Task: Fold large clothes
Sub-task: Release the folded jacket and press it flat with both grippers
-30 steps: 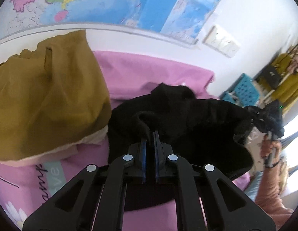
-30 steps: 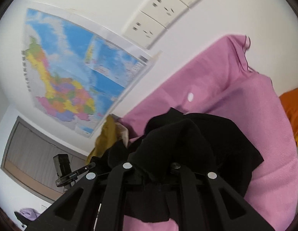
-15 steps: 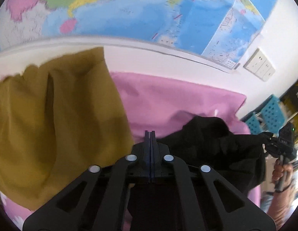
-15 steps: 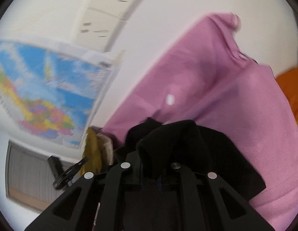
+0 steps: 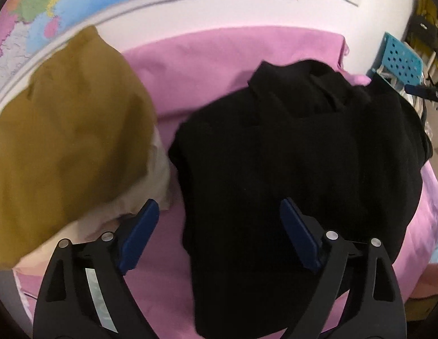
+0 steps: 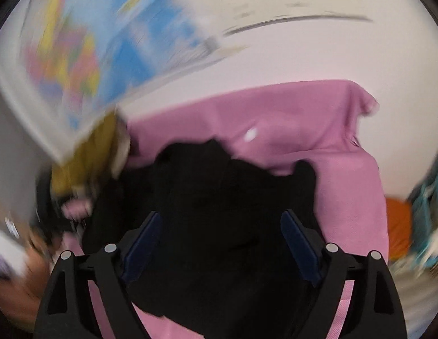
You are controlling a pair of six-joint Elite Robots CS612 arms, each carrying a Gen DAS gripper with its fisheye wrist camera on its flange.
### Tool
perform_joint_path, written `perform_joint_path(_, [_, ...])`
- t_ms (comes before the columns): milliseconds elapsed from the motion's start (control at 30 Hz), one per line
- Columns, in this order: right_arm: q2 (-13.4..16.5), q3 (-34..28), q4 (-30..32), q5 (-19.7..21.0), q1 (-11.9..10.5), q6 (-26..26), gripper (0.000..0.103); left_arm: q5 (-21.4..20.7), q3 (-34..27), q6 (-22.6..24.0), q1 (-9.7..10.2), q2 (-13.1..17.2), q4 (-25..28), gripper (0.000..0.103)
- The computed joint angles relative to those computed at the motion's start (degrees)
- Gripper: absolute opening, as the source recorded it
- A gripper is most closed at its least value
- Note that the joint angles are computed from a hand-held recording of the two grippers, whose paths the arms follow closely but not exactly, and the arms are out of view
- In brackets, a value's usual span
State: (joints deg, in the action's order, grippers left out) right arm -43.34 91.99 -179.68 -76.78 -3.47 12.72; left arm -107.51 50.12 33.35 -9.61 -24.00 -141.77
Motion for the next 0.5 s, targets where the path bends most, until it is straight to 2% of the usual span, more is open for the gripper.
perform_joint_path(33, [0.22, -0.55, 0.89, -0.86, 0.62, -1.75, 0.084, 0.05, -0.1, 0.16, -0.18, 0.18, 0.5, 0.083])
perform_joint_path(133, [2.09, -4.44, 6.56, -1.74, 2.48, -7.8, 0.084, -3.78, -1.79, 0.44, 0.24, 0.87, 4.75, 0.045])
perform_joint_path(167, [3.02, -6.13, 9.05, -1.62, 2.83, -8.32, 0.083, -2.86, -1.4, -0.49, 0.13, 0.77, 3.29, 0.029])
perform_joint_path(200, [3.86, -7.72, 11.86, -1.37, 3.02, -8.86, 0.079, -1.75, -0.76, -1.04, -0.01, 0.52, 1.72, 0.025])
perform_joint_path(233, [4.4, -8.63, 13.37, -1.53, 3.17, -9.45, 0.058, -2.13, -0.66, -1.74, 0.11, 0.41, 1.25, 0.018])
perform_joint_path(267, [5.02, -9.71, 14.93, -2.6, 3.38, -10.22, 0.025, -2.91, -0.85, -3.02, 0.32, 0.41, 0.92, 0.014])
perform_joint_path(300, [5.35, -10.11, 15.28, -1.47, 3.17, -10.39, 0.021, -4.11, -1.57, -4.51, 0.63, 0.54, 1.06, 0.013])
perform_joint_path(367, [5.11, -9.09, 11.61, 0.28, 2.65, -8.9, 0.01, -5.5, -2.11, -6.82, 1.05, 0.47, 0.05, 0.012])
perform_joint_path(467, [3.41, -6.02, 1.38, 1.24, 1.9, -4.97, 0.009, -7.01, -2.3, -8.89, 1.32, 0.25, -3.06, 0.012])
perform_joint_path(500, [2.9, -5.3, -1.85, 0.37, 1.79, -3.84, 0.009, -7.45, -2.39, -9.63, 1.37, 0.23, -3.99, 0.012])
